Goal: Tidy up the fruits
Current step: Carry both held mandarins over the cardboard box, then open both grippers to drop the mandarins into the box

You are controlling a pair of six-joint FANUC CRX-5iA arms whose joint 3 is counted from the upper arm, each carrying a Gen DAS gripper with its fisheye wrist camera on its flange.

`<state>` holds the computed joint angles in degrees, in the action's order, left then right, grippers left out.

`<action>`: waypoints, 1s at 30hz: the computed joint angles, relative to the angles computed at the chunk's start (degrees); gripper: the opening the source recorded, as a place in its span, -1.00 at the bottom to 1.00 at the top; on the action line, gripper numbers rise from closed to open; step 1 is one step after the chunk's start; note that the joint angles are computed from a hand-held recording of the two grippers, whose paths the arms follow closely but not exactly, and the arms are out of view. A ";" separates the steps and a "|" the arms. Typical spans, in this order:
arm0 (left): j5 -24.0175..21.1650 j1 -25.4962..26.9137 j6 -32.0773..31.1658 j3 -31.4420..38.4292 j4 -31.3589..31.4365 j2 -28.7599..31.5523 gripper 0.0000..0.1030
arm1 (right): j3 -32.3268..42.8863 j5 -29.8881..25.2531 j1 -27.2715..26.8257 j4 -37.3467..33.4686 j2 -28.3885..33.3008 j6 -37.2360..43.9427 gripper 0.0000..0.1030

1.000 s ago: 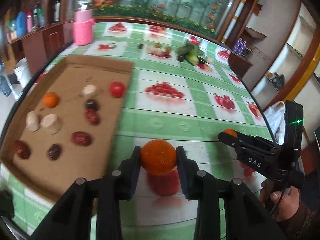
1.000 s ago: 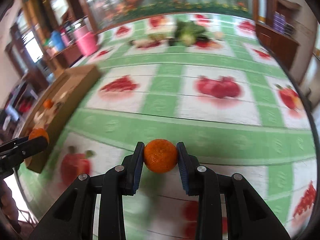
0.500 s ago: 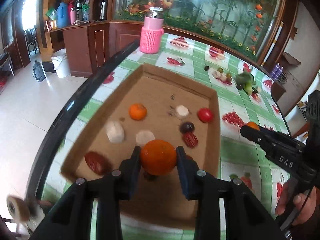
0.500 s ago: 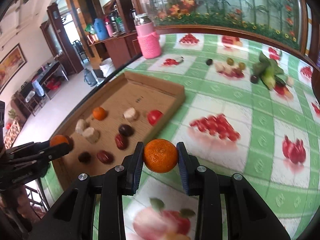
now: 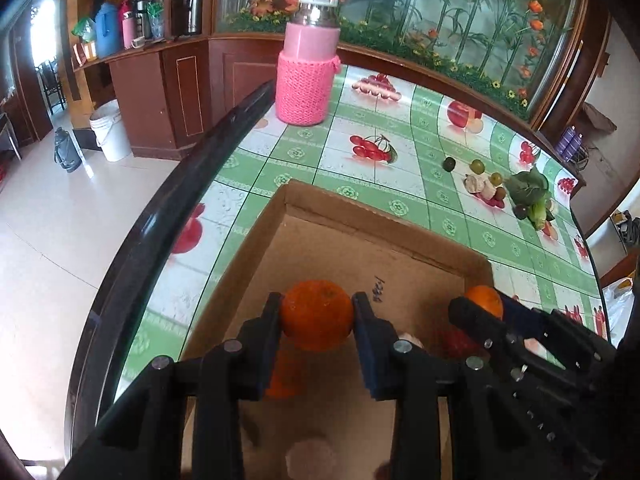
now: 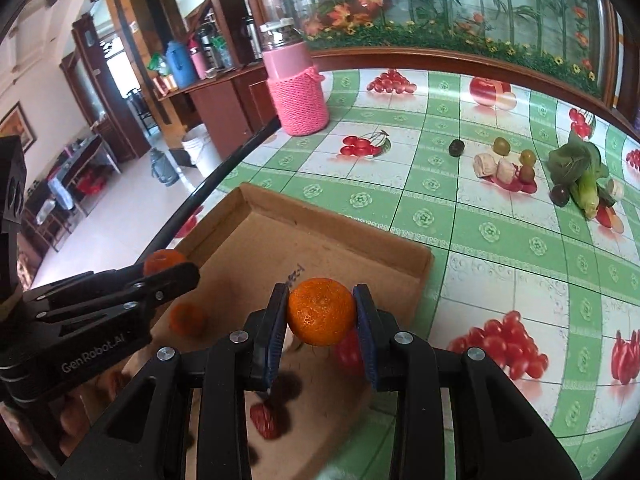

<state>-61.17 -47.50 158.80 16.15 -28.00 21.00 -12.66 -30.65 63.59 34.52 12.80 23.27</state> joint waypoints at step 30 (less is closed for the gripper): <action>-1.57 3.87 -6.27 1.13 4.83 3.84 -0.01 | 7.57 -9.07 -0.32 -3.58 6.66 4.48 -0.21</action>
<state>-62.73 -43.64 152.53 17.27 -23.17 24.84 -5.09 -39.73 63.28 30.94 19.46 27.75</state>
